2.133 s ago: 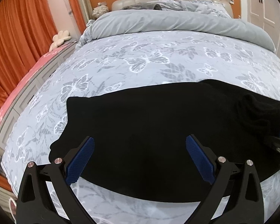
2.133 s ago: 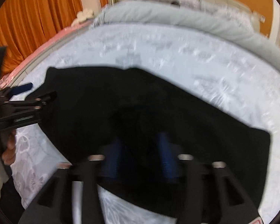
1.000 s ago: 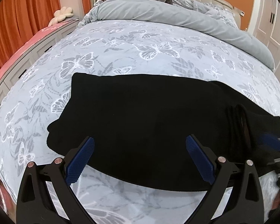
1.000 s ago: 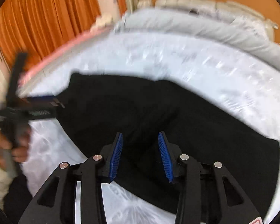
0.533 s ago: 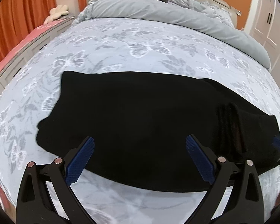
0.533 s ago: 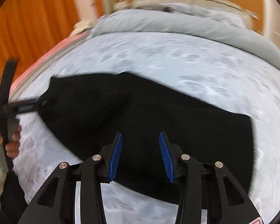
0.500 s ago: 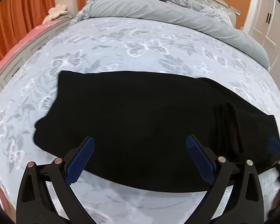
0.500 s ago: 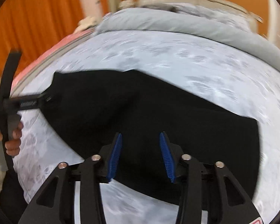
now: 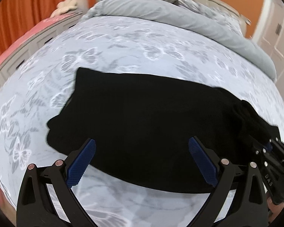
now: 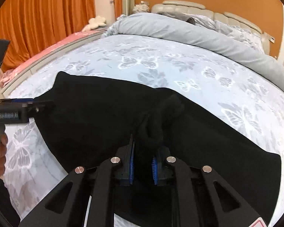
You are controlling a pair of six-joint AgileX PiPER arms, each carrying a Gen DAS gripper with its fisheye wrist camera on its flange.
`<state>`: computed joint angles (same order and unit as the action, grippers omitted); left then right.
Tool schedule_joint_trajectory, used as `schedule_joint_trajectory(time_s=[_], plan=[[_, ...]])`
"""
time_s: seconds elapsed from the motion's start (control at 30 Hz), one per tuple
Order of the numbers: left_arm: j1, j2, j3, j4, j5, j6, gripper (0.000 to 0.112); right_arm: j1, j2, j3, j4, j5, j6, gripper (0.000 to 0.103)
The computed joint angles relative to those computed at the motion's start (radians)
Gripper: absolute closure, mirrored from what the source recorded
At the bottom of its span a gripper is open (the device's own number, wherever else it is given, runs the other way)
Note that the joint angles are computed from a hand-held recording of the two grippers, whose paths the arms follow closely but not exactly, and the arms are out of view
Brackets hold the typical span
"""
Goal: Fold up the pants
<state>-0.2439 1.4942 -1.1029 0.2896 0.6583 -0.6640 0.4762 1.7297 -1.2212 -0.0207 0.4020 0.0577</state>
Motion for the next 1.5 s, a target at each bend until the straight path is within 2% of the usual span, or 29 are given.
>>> schedule_joint_trajectory(time_s=[0.03, 0.07, 0.1, 0.13, 0.17, 0.23, 0.3, 0.43, 0.5, 0.6, 0.63, 0.67, 0.73, 0.8, 0.93, 1.0, 1.03, 1.07, 1.13, 1.2, 1.27, 1.33, 1.4, 1.43, 1.5], plan=[[0.027, -0.002, 0.005, -0.021, -0.003, 0.021, 0.016, 0.002, 0.048, -0.029, 0.024, 0.03, -0.016, 0.072], [0.037, -0.003, 0.009, -0.024, -0.003, 0.026, 0.016, 0.006, 0.078, -0.02, 0.009, 0.02, 0.0, 0.067], [0.044, -0.004, 0.012, -0.009, 0.003, 0.016, 0.016, 0.024, 0.067, 0.002, -0.047, -0.011, 0.04, 0.063], [0.053, -0.01, 0.02, 0.014, 0.005, 0.003, 0.016, 0.04, 0.056, 0.005, -0.094, -0.002, 0.072, 0.061], [0.064, -0.019, 0.03, 0.032, 0.005, -0.006, 0.016, 0.053, 0.045, -0.015, -0.101, 0.044, 0.066, 0.06], [0.115, -0.047, 0.059, 0.037, -0.004, -0.011, 0.016, 0.05, -0.041, 0.037, -0.052, 0.03, 0.035, 0.06], [0.205, -0.074, 0.087, -0.024, -0.021, 0.033, 0.016, 0.038, -0.113, 0.081, -0.063, 0.042, 0.064, 0.048], [0.415, -0.095, 0.143, -0.206, -0.063, 0.182, 0.016, -0.022, -0.237, 0.152, -0.143, 0.06, 0.155, 0.044], [0.509, -0.07, 0.15, -0.395, -0.074, 0.366, 0.016, -0.055, -0.263, 0.164, -0.153, 0.057, 0.176, 0.037], [0.595, 0.006, 0.14, -0.693, -0.038, 0.586, 0.016, -0.119, -0.278, 0.158, -0.134, 0.07, 0.181, 0.036], [0.611, 0.032, 0.133, -0.751, -0.022, 0.612, 0.016, -0.129, -0.281, 0.154, -0.132, 0.08, 0.193, 0.036], [0.609, 0.043, 0.138, -0.768, -0.038, 0.605, 0.016, -0.156, -0.29, 0.159, -0.104, 0.088, 0.177, 0.036], [0.559, 0.047, 0.138, -0.684, -0.089, 0.513, 0.016, -0.19, -0.295, 0.162, -0.078, 0.1, 0.168, 0.036], [0.515, 0.06, 0.117, -0.627, -0.093, 0.461, 0.015, -0.228, -0.299, 0.162, -0.089, 0.113, 0.163, 0.035], [0.413, 0.066, 0.093, -0.377, -0.086, 0.196, 0.014, -0.296, -0.303, 0.177, -0.234, 0.121, 0.266, 0.03], [0.411, 0.057, 0.099, -0.377, -0.08, 0.159, 0.014, -0.316, -0.305, 0.194, -0.158, 0.088, 0.169, 0.03], [0.414, 0.053, 0.101, -0.396, -0.075, 0.152, 0.014, -0.309, -0.303, 0.204, -0.068, 0.065, 0.069, 0.03], [0.419, 0.049, 0.106, -0.415, -0.073, 0.154, 0.014, -0.287, -0.296, 0.208, 0.0, 0.057, -0.011, 0.03], [0.401, 0.043, 0.098, -0.361, -0.058, 0.068, 0.014, -0.205, -0.267, 0.201, 0.037, 0.044, -0.073, 0.03], [0.395, 0.037, 0.099, -0.377, -0.056, 0.057, 0.014, -0.103, -0.222, 0.184, -0.031, 0.019, -0.024, 0.029], [0.384, 0.035, 0.098, -0.404, -0.05, 0.071, 0.014, 0.012, -0.138, 0.136, -0.224, 0.008, 0.135, 0.029], [0.365, 0.027, 0.102, -0.363, -0.051, 0.032, 0.014, 0.086, -0.061, 0.09, -0.407, 0.023, 0.302, 0.029], [0.359, 0.027, 0.098, -0.348, -0.049, 0.035, 0.014, 0.137, 0.031, 0.028, -0.567, 0.08, 0.45, 0.032], [0.364, 0.031, 0.094, -0.358, -0.047, 0.058, 0.014, 0.138, 0.06, 0.018, -0.587, 0.081, 0.472, 0.044], [0.386, 0.025, 0.1, -0.393, -0.051, 0.106, 0.014, 0.12, 0.08, 0.023, -0.56, 0.024, 0.459, 0.085]])
